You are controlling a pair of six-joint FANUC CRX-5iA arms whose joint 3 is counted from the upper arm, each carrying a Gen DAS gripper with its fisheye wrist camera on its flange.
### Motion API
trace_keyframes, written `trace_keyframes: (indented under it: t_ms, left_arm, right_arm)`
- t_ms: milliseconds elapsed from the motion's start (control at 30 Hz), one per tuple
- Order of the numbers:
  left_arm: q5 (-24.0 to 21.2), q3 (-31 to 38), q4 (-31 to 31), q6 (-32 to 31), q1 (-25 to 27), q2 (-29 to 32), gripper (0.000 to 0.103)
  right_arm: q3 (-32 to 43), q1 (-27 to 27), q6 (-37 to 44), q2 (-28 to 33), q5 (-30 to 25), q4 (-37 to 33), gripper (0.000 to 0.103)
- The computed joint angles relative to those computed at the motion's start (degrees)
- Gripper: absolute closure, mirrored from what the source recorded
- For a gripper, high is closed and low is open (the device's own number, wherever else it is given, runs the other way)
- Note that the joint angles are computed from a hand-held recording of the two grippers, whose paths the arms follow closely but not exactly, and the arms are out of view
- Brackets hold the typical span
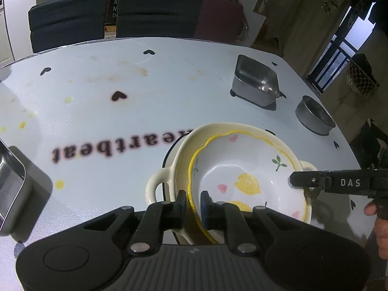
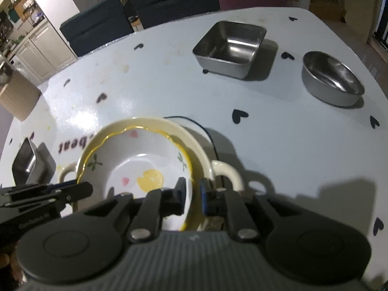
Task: Organize plates and bowls
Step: 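Open both tools to release the nested bowls and lift away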
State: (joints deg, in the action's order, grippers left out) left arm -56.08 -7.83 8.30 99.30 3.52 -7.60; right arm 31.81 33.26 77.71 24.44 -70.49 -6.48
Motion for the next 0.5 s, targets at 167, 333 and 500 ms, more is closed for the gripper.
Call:
trace_keyframes:
  t_ms: [167,333,500]
  left_arm:
    - [-0.11,0.07,-0.02,-0.01,0.00,0.02,0.089]
    - [-0.38,0.28,-0.24,0.12,-0.12,0.09,0.089]
    - [-1.63,1.08,-1.32,0.42,-0.78,0.13,0.089]
  right_arm:
    - [0.26,-0.15,0.41,-0.05,-0.63,-0.21,0.088]
    - [0.14,0.37,0.86,-0.21,-1.01,0.80,0.088]
    - [-0.90,0.44,1.89,-1.45,-0.58,1.17,0.085]
